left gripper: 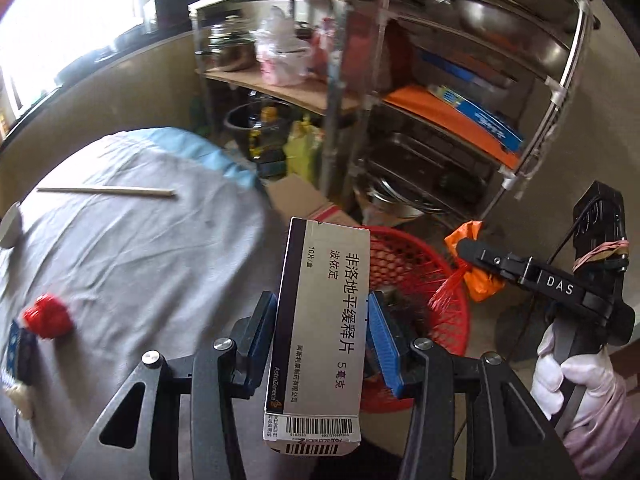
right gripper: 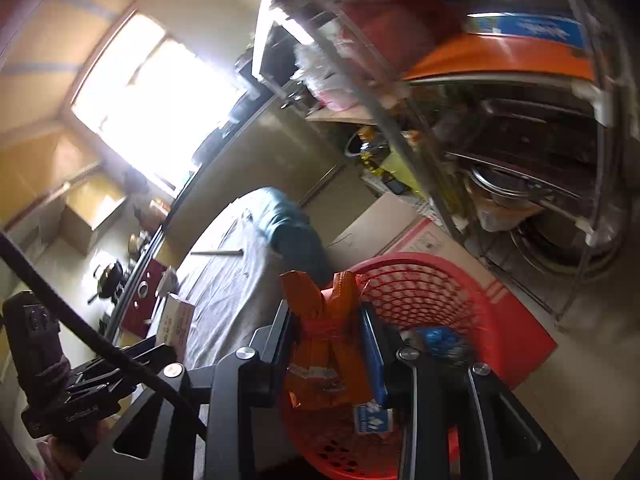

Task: Collect trash
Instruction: 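Carry the orange bag and white medicine box over the red basket with both grippers, then open both grippers to drop the bag and box into the basket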

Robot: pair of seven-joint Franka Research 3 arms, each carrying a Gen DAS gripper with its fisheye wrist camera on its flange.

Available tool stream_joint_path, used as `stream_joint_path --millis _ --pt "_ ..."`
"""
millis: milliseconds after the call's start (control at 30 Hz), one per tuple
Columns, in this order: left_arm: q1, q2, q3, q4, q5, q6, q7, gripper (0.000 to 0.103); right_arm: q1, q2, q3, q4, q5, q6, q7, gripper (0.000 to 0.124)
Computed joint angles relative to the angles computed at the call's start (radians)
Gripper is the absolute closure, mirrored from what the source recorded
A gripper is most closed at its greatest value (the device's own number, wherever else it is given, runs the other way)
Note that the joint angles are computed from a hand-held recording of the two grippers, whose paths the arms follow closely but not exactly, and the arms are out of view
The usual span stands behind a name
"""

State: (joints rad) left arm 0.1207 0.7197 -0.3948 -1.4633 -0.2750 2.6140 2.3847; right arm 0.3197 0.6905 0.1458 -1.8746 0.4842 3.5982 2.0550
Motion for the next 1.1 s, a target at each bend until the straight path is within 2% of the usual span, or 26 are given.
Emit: stream_joint_path --millis 67,133,233,333,400,533,667,800,900,1100 --pt "-0.024 0.008 0.007 0.009 0.016 -0.01 -0.014 0.054 -0.083 -0.003 0.072 -0.042 -0.075 0.044 0.058 0.089" --pt "-0.044 0.018 0.017 0.022 0.034 -0.024 -0.032 0.052 -0.086 -0.008 0.069 -0.056 -0.089 0.045 0.076 0.089" --pt "-0.067 0.036 0.026 0.044 0.059 -0.038 -0.049 0.05 -0.132 -0.003 0.105 -0.065 -0.145 0.041 0.135 0.089" --pt "-0.068 0.029 0.024 0.025 0.07 -0.002 -0.046 0.043 -0.145 -0.004 0.109 -0.07 -0.161 0.015 0.178 0.084" --pt "-0.059 0.024 0.02 0.014 0.073 0.014 -0.042 0.042 -0.165 0.002 0.123 -0.072 -0.189 0.025 0.205 0.083" --pt "-0.037 0.014 0.023 0.0 0.077 0.023 -0.045 0.042 -0.144 0.0 0.1 -0.076 -0.192 0.053 0.225 0.07" --pt "-0.013 -0.011 0.033 -0.046 0.085 0.061 -0.049 0.042 -0.101 -0.011 0.063 -0.07 -0.158 0.043 0.209 0.068" --pt "0.016 -0.042 0.049 -0.107 0.098 0.101 -0.068 0.042 -0.064 -0.011 0.04 -0.039 -0.135 0.011 0.176 0.068" --pt "0.066 -0.071 0.042 -0.169 0.086 0.149 -0.062 0.042 -0.043 -0.003 0.033 -0.004 -0.124 -0.022 0.147 0.068" --pt "0.149 -0.111 0.041 -0.258 0.081 0.255 -0.085 0.042 0.026 0.037 -0.001 0.127 -0.094 -0.141 0.065 0.068"
